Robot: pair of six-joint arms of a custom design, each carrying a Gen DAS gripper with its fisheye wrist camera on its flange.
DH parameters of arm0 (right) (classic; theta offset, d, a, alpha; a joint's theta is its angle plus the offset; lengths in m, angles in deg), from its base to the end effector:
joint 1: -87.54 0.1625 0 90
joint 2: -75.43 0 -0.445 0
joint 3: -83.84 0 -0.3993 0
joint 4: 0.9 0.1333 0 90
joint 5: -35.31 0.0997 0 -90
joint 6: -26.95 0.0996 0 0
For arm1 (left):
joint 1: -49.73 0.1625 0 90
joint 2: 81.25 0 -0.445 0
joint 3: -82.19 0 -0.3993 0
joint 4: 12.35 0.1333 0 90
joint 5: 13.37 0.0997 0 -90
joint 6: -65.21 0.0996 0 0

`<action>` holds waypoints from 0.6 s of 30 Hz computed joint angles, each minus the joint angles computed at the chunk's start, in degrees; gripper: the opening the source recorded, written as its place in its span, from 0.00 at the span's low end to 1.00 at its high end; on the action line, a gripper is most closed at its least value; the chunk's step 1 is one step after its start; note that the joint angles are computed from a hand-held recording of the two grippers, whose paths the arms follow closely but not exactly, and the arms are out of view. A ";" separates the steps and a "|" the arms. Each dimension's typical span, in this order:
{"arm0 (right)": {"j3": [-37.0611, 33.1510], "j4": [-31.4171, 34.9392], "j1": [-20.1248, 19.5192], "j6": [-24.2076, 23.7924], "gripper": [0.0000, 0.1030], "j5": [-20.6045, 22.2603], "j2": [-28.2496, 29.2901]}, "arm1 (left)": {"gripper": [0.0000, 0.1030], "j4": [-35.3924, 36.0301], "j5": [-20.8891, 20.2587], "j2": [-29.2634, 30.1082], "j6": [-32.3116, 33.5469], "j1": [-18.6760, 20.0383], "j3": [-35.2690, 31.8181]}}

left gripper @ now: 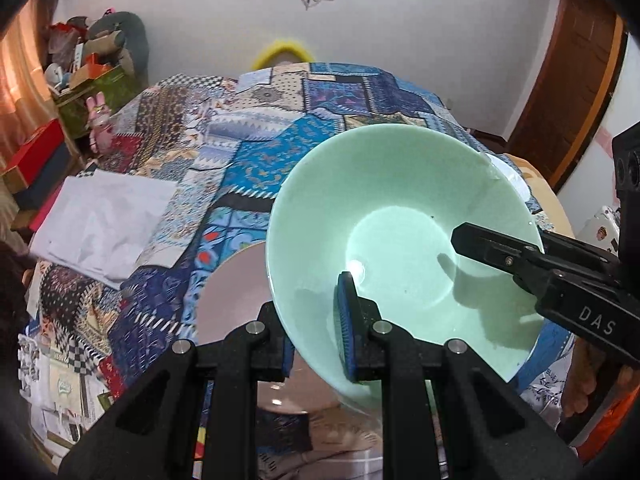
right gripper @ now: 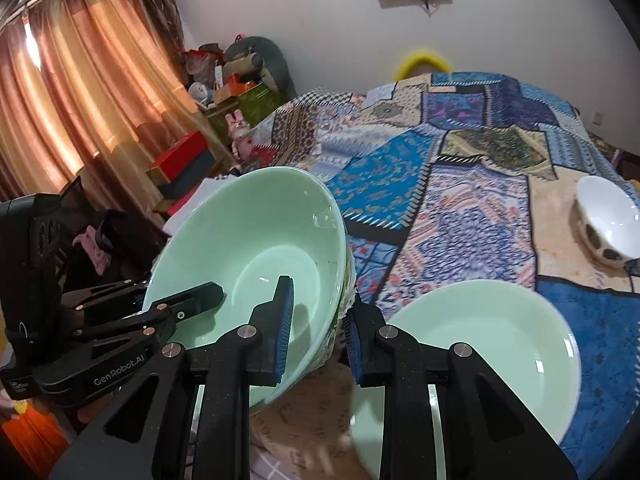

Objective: Organize plates and bowls
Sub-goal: 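Lower the light green bowl into the pink bowl with both grippers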

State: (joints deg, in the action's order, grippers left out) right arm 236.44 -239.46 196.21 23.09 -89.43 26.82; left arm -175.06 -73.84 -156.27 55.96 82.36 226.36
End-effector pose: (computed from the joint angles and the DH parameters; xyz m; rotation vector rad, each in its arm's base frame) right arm 0.1769 -0.2845 0.1206 0.1694 -2.4471 1.0869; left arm -0.2065 -0.3488 0.1389 1.0834 2.4809 -0.4621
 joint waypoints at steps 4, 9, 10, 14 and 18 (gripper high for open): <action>-1.08 0.64 -0.66 0.46 0.22 0.92 1.95 | 0.18 0.79 0.31 -0.95 0.37 2.15 0.17; -1.75 1.18 -2.32 1.65 0.22 2.85 3.84 | 0.18 0.15 0.06 -1.06 0.79 4.69 0.56; -1.97 1.31 -2.58 1.68 0.21 2.93 4.24 | 0.18 -0.08 0.04 -0.85 1.00 5.22 0.57; -2.60 1.85 -3.27 2.06 0.21 3.40 5.23 | 0.18 -0.78 0.00 0.12 1.61 6.85 0.74; -2.95 2.81 -4.23 2.47 0.21 4.37 5.76 | 0.18 -1.65 0.16 0.90 2.28 8.21 0.74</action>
